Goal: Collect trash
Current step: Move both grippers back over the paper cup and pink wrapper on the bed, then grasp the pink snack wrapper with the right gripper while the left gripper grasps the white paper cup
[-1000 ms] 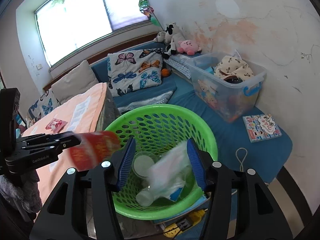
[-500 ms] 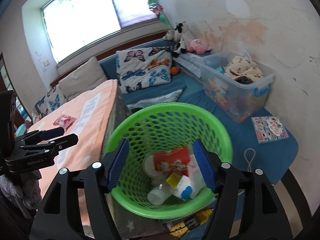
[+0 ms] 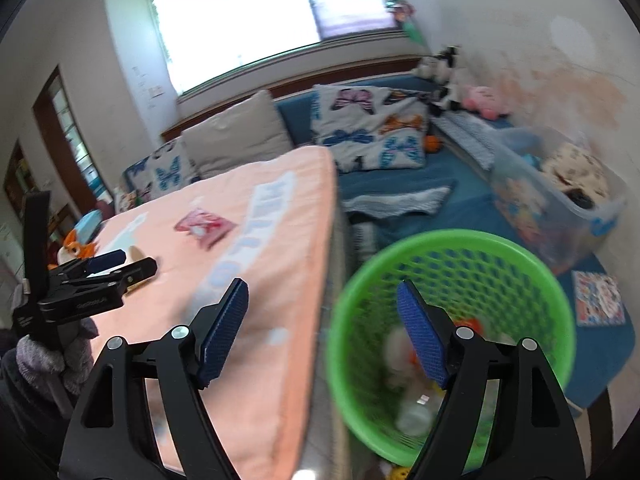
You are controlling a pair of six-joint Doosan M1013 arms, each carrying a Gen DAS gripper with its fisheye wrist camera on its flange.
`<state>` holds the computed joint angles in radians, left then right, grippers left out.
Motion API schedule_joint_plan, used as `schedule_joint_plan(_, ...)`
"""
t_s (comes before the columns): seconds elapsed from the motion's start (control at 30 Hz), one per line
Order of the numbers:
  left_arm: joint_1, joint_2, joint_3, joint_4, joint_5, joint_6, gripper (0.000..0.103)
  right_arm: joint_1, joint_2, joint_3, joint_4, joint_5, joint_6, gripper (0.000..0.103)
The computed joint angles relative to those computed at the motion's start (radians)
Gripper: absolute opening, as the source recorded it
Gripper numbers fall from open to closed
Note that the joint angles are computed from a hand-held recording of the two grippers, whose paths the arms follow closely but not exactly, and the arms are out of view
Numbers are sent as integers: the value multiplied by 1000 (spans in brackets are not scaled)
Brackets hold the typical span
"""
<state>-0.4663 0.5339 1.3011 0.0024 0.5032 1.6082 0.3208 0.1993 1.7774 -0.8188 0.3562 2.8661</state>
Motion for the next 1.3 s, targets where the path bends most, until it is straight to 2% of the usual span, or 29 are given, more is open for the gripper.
schedule_joint_plan(0.07,24,6,-9,62,10,-71,84,1,21,-35,88,-17,-107,78)
schedule_joint_plan(0.17,51,14,-24,110,26,-113,85,3,54,-88,233,-28,-278,78)
schedule_joint_plan(0.33,93,38,-52,161,52,-81,87,7,109,-172,443,-12,-528,79)
schedule_joint_plan(0.43,122,63,-83,130,92,-21,91,8,146,-227,545,11,-650,79)
schedule_joint_plan(0.6,154,100,-124,87,143,41,91,6,212,-323,712,57,-837,79)
schedule_joint_plan(0.7,165,116,-138,36,148,114,92,3,255,-387,782,104,-921,79)
schedule_joint_plan(0.97,179,151,-179,-14,188,260,93,-4,382,-571,902,235,-1116,79)
schedule_joint_plan(1.3,198,186,-241,-131,257,385,93,0,543,-801,893,397,-1281,79)
